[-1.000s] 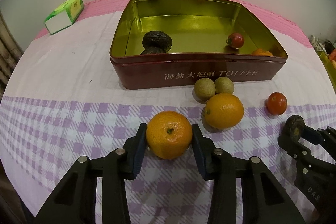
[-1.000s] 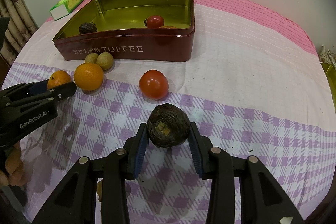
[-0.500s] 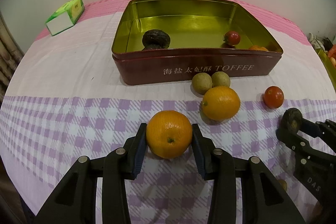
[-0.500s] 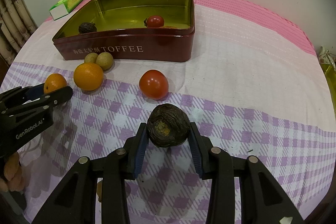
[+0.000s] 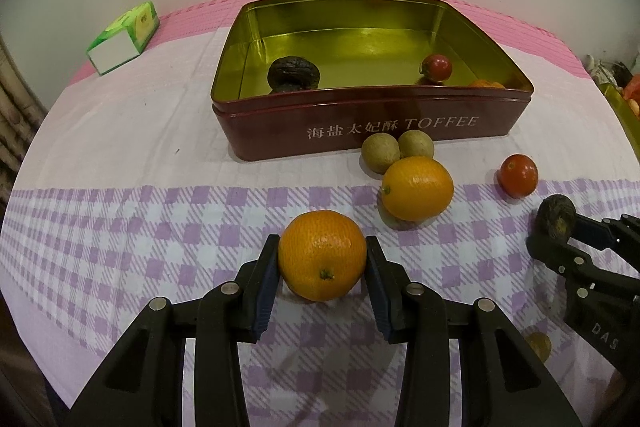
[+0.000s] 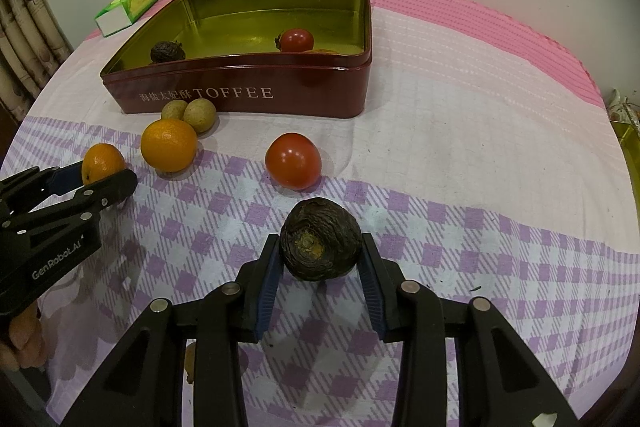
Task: Organize fruits
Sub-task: 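Lift and carry the mandarin with the left tool while the right tool carries the dark fruit over the tin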
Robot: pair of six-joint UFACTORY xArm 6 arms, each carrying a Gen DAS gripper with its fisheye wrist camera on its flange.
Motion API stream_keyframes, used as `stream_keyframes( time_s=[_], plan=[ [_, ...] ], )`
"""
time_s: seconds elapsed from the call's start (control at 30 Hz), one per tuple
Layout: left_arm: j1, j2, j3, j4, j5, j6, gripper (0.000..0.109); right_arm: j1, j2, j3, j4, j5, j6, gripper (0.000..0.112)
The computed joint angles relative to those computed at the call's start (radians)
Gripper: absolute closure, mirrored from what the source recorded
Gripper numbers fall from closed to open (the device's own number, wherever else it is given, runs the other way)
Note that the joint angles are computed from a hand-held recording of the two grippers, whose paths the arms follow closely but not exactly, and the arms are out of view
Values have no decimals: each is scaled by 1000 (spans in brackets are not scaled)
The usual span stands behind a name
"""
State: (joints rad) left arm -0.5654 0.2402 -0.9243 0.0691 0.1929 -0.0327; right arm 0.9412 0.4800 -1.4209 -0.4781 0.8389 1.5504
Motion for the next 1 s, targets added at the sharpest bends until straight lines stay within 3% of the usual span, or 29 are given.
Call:
stream_keyframes(
  time_s=[0.23,1.0],
  plan=[
    [-2,-1,-5,-7,11,-14,67,-6,-16,25,12,-27,-6,77],
    [-27,-43,-25,-193,16,153,67,-16,-40,-15,-12,-1,-69,77]
  ],
)
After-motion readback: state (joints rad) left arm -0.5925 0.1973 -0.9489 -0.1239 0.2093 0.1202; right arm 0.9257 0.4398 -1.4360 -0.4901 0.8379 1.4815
